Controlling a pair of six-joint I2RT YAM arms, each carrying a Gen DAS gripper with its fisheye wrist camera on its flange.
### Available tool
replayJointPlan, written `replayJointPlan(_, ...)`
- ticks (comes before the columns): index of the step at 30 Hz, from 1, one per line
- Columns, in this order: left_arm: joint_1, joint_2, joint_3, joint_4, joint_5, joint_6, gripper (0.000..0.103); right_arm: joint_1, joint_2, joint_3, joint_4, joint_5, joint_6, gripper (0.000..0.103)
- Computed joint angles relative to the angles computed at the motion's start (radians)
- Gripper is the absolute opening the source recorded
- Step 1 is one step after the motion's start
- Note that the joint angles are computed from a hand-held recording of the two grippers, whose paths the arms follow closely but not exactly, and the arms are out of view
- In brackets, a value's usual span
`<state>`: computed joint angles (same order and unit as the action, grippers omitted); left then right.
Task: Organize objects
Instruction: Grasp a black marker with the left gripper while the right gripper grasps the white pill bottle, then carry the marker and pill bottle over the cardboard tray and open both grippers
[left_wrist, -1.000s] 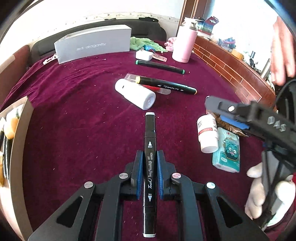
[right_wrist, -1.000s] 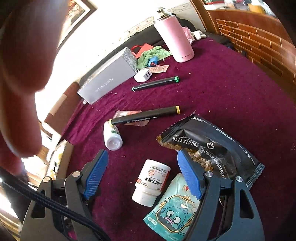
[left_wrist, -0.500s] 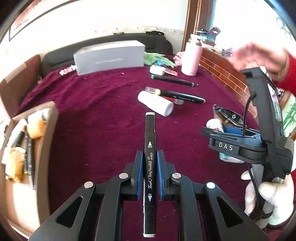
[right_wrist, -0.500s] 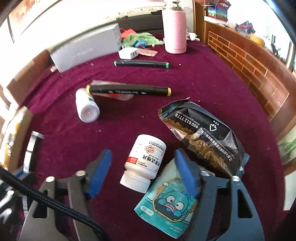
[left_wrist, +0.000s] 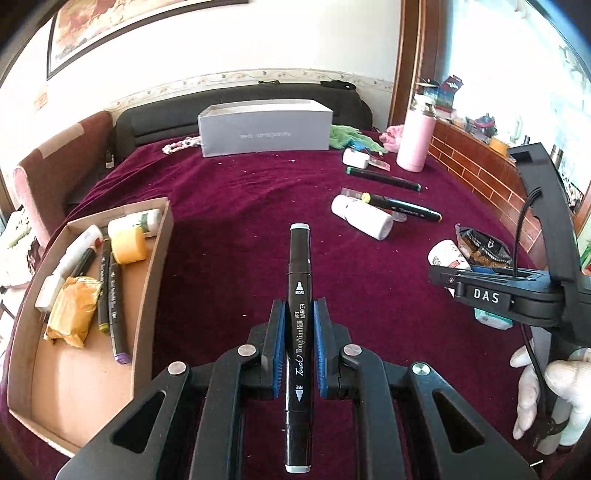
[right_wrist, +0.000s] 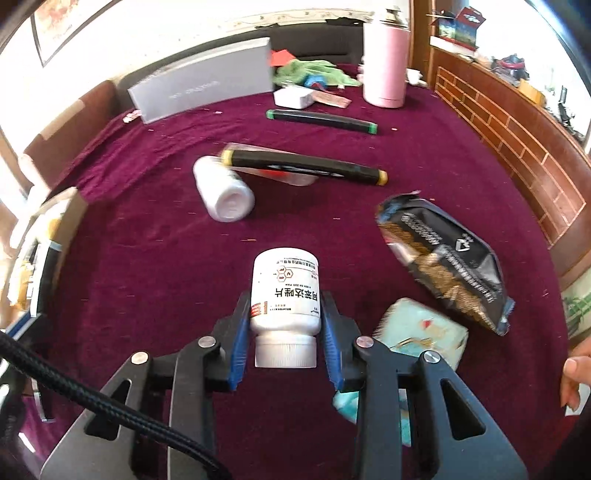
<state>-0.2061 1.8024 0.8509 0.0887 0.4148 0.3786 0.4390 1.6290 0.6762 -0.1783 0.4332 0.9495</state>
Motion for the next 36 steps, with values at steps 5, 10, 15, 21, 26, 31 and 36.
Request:
replayJointPlan(5,0.054,0.005,0.013,-0.008,0.034,0.005,0.011,0.048,0.001,0.047,-0.002,-0.018,-0.003,0.032)
replayJointPlan(10,0.132,0.02,0.044,-0.028,0.074,0.007,0.011,0.108,0.046,0.142,-0.035,-0.008,-0.007,0.032)
replayJointPlan(15,0.259,0.057,0.139,-0.072,0.126,-0.011,0.011,0.157,0.141,0.3,-0.052,-0.039,-0.051,0.032)
replayJointPlan(21,0.384,0.193,0.328,-0.143,0.114,-0.013,0.012,0.185,0.307,0.543,-0.035,-0.158,-0.131,0.033)
replayJointPlan(26,0.456,0.332,0.497,-0.214,0.082,-0.007,0.012,0.216,0.495,0.81,-0.099,-0.227,-0.184,0.033)
replayJointPlan(31,0.472,0.456,0.651,-0.275,0.045,-0.006,0.012,0.237,0.713,1.105,-0.214,-0.285,-0.213,0.033)
replayJointPlan(36,0.474,0.544,0.762,-0.337,0.036,-0.005,0.012,0.252,0.881,1.344,-0.329,-0.322,-0.223,0.033)
